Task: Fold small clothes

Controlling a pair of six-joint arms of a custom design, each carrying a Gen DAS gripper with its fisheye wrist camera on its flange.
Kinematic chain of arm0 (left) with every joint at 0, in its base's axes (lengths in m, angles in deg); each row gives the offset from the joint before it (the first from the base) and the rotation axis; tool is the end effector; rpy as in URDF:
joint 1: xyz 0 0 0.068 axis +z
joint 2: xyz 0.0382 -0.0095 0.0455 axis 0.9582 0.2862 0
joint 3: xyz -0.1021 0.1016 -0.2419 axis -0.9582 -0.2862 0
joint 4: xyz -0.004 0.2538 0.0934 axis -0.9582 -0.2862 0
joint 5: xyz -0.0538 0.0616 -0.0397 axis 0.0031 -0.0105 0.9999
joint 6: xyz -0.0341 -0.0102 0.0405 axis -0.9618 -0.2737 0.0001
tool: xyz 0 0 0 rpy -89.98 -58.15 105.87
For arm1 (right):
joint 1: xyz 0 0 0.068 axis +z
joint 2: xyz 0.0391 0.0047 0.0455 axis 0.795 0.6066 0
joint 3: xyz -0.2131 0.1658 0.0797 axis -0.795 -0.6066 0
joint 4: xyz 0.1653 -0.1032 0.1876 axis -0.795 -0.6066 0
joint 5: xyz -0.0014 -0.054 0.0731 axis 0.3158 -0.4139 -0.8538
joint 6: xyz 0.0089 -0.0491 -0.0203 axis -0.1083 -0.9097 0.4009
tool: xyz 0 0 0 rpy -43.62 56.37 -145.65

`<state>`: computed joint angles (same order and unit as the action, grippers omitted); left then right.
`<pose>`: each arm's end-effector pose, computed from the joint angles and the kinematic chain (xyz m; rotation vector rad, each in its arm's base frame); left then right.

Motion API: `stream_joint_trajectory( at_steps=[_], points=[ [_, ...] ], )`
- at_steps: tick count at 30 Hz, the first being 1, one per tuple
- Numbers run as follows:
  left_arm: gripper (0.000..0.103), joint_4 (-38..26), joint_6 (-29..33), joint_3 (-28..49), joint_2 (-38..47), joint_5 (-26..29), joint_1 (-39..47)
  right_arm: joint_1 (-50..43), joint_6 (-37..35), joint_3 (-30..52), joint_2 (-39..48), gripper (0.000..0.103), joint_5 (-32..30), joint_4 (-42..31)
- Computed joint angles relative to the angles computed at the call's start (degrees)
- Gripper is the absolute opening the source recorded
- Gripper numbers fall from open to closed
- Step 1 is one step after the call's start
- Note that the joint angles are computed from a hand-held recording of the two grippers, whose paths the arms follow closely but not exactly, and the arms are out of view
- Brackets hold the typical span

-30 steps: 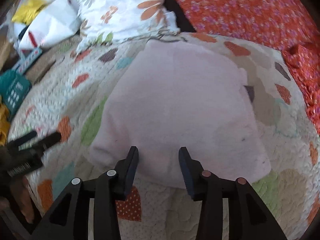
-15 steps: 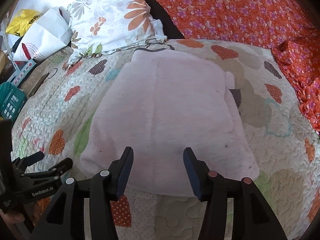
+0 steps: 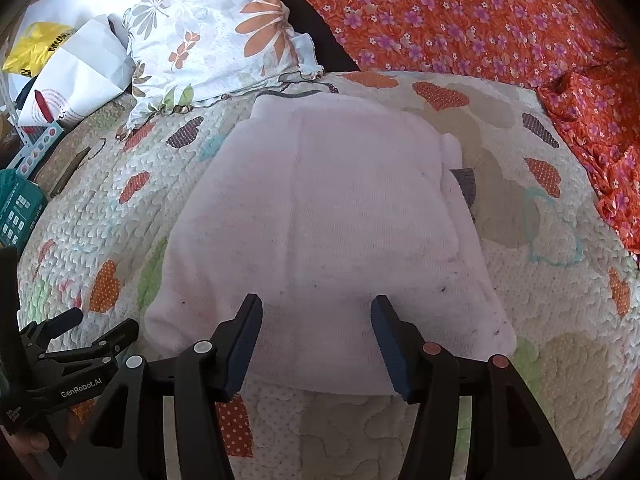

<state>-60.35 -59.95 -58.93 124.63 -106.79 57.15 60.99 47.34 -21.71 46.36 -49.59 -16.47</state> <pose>0.1733 -0.0393 0.1493 -0.3470 2.5931 0.1544 0.2019 0.0358 0.1712 -0.2229 2.4920 0.2877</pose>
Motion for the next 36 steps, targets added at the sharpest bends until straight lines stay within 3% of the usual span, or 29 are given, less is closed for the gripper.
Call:
stream_joint_trajectory(
  at_steps=[25,36],
  points=[
    [0.103,2.4,2.3,-1.0,0.0,0.6,0.9,-1.1,-0.3,-0.6,0.5,0.066,-0.2,1.4],
    [0.103,-2.1,-0.2,-0.2,-3.2,-2.7,-2.9,-4.7,0.4,-0.7,-4.3,0.067,-0.5,-1.7]
  ],
)
